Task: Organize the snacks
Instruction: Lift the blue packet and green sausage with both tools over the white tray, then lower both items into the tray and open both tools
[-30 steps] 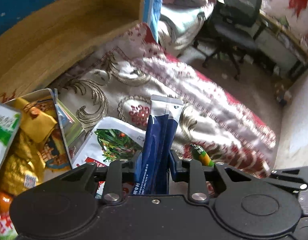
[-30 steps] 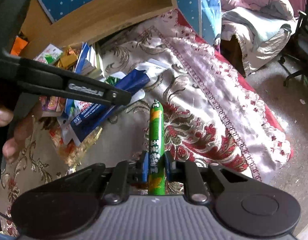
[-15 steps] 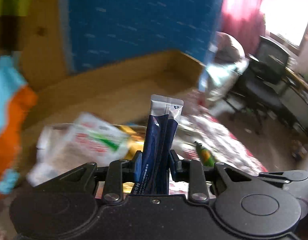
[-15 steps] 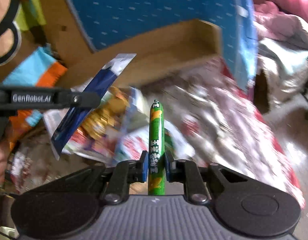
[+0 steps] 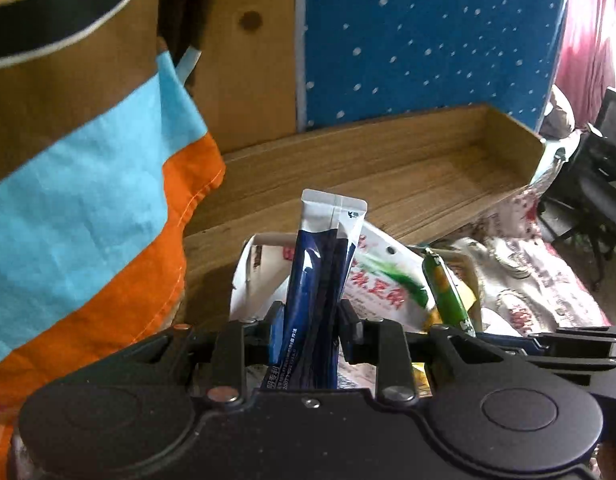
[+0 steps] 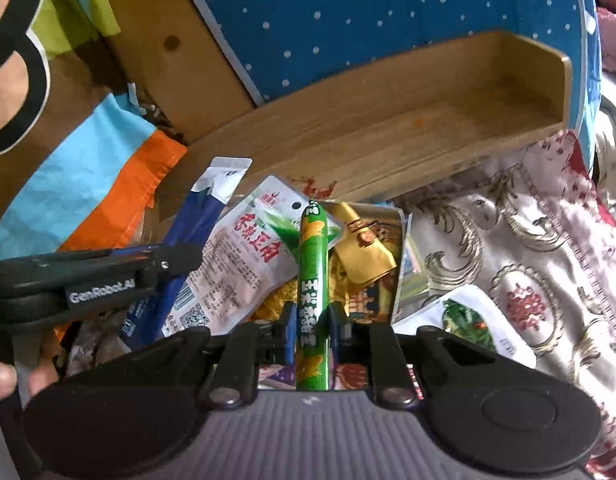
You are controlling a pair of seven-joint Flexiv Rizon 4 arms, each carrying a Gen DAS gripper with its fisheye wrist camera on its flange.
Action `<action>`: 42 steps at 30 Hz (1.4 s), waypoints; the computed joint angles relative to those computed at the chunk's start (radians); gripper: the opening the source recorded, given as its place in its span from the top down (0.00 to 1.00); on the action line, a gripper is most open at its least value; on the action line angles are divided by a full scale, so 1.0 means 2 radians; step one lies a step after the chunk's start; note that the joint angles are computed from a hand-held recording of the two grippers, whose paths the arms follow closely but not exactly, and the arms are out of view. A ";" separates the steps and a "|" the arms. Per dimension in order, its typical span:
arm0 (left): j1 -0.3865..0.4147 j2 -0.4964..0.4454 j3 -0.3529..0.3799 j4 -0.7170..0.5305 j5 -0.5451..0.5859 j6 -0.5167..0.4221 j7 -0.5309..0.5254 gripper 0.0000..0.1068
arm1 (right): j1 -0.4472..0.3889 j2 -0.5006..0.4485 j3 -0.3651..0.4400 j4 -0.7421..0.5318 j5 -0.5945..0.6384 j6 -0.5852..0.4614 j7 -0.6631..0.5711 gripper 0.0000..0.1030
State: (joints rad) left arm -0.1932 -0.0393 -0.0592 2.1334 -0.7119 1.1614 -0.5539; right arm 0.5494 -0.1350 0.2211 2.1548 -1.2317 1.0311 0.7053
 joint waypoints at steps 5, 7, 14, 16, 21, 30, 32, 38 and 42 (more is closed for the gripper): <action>-0.002 -0.014 -0.006 0.003 0.006 0.020 -0.002 0.72 | 0.010 -0.012 0.000 -0.014 0.009 -0.022 -0.012 0.82; -0.004 -0.016 -0.010 0.008 -0.001 0.034 0.006 0.72 | 0.014 -0.014 0.000 -0.018 0.015 -0.035 -0.018 0.82; -0.007 -0.020 -0.017 0.014 -0.016 0.055 0.025 0.70 | 0.020 -0.018 0.001 -0.025 0.039 -0.053 -0.052 0.80; -0.007 -0.019 -0.017 0.014 -0.020 0.054 0.024 0.69 | 0.021 -0.019 0.000 -0.025 0.040 -0.053 -0.052 0.78; -0.008 -0.019 -0.017 0.015 -0.019 0.055 0.027 0.67 | 0.022 -0.018 -0.001 -0.023 0.046 -0.055 -0.054 0.78; -0.009 -0.019 -0.017 0.014 -0.020 0.053 0.018 0.63 | 0.023 -0.015 0.001 -0.022 0.042 -0.061 -0.054 0.77; -0.010 -0.019 -0.017 0.015 -0.020 0.058 0.018 0.61 | 0.023 -0.015 0.001 -0.022 0.041 -0.061 -0.052 0.76; -0.010 -0.019 -0.019 0.017 -0.026 0.062 0.018 0.58 | 0.022 -0.013 0.002 -0.018 0.041 -0.061 -0.049 0.73; -0.014 -0.016 -0.023 0.020 -0.057 0.065 0.041 0.55 | 0.021 -0.011 0.002 -0.014 0.038 -0.059 -0.046 0.71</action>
State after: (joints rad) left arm -0.2202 -0.0717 -0.1052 2.1743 -0.8259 1.2917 -0.4717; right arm 0.5922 -0.1571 0.2259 2.1262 -1.1553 0.9139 0.6138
